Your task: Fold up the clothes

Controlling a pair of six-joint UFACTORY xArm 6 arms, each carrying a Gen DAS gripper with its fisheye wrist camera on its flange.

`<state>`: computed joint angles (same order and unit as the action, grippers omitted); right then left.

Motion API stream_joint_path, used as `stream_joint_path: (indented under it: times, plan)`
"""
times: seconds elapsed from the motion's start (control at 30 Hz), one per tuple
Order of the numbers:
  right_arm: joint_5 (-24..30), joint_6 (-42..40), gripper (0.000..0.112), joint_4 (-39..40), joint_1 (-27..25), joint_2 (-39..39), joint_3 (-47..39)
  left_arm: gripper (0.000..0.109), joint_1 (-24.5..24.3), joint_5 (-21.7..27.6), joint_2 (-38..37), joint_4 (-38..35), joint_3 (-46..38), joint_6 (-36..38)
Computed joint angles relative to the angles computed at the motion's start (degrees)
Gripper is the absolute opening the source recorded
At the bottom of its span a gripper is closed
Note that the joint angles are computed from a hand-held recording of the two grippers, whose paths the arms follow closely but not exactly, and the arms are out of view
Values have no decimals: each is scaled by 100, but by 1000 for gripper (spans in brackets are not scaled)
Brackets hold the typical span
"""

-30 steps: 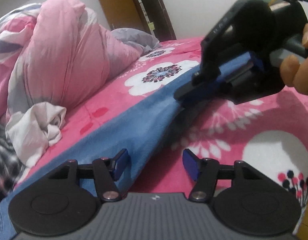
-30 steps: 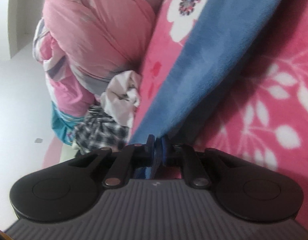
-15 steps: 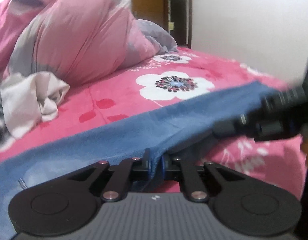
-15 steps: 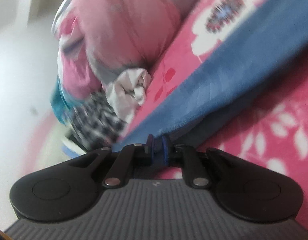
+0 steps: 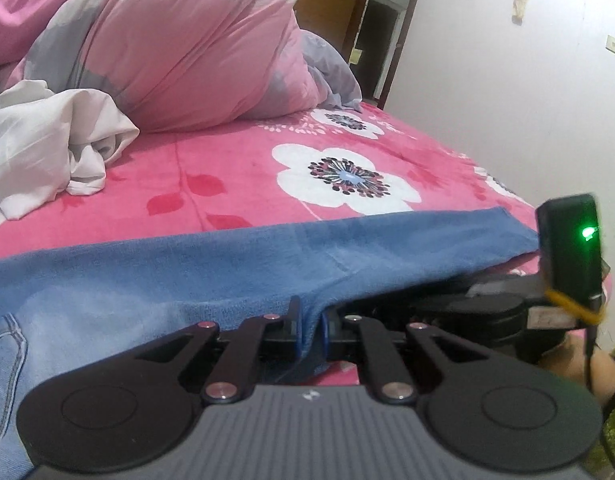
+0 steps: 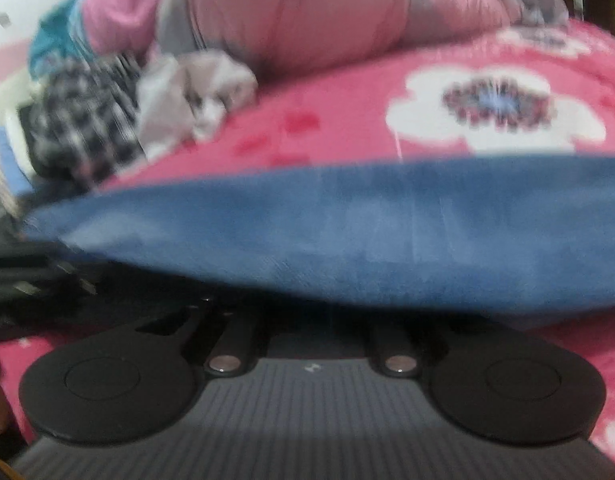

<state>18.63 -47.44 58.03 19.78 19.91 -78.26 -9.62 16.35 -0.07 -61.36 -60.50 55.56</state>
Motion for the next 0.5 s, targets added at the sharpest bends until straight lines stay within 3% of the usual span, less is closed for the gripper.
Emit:
stream_joint_path:
  times: [0.23, 0.43, 0.5]
  plan:
    - [1012, 533, 8, -400, -400, -728, 579, 9, 108, 249, 36, -251, -68, 185]
    - [1030, 40, 11, 273, -218, -284, -63, 9, 118, 287, 37, -200, -63, 2]
    - [1232, 403, 11, -61, -169, -19, -211, 9, 113, 273, 45, -194, -70, -30]
